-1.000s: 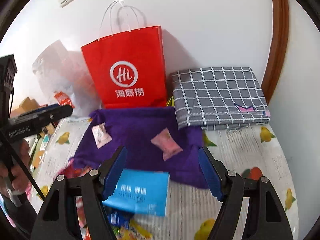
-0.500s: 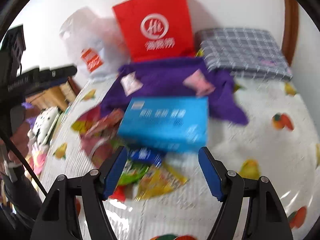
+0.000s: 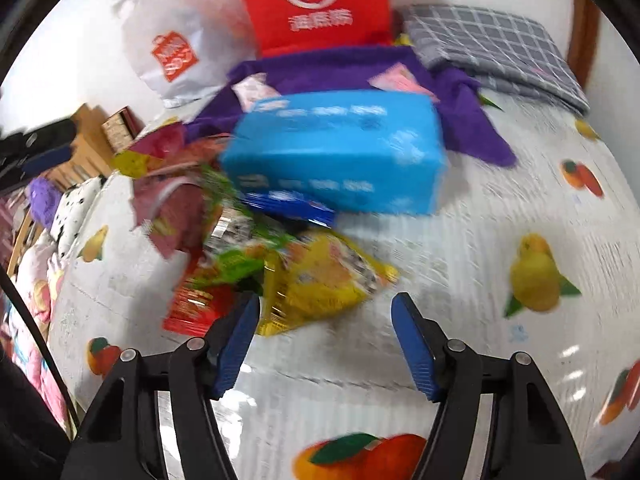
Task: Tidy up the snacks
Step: 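Move the right tool back to the pile and grasp the yellow snack bag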
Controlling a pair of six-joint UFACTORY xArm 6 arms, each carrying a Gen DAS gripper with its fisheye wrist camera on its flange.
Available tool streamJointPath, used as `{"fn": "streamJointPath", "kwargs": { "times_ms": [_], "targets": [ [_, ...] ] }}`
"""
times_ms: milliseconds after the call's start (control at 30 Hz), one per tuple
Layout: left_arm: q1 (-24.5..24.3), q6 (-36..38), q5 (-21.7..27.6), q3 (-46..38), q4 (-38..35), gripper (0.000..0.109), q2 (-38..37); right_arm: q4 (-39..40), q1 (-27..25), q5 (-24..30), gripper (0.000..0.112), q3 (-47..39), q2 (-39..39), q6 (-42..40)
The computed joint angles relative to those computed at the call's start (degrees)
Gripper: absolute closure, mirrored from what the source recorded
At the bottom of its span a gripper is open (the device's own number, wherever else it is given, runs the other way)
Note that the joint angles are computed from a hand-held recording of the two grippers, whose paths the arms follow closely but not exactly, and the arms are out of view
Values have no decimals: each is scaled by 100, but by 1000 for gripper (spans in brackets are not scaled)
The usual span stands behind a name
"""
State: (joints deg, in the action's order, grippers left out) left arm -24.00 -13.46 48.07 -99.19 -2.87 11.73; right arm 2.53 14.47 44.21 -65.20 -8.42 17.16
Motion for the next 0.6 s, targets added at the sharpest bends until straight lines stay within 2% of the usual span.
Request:
{"fn": "streamJointPath", "kwargs": {
  "times_ms": [233, 467, 600],
  "targets": [
    [43, -148, -169, 506, 6, 35, -288, 38, -182, -191, 44, 298, -288, 95],
    [54, -313, -244, 829, 125, 34, -355, 9, 30, -482, 44, 61, 227, 8],
    [136, -353, -316, 1045, 60, 35, -396, -155, 1, -660, 56, -104, 528, 244]
  ]
}}
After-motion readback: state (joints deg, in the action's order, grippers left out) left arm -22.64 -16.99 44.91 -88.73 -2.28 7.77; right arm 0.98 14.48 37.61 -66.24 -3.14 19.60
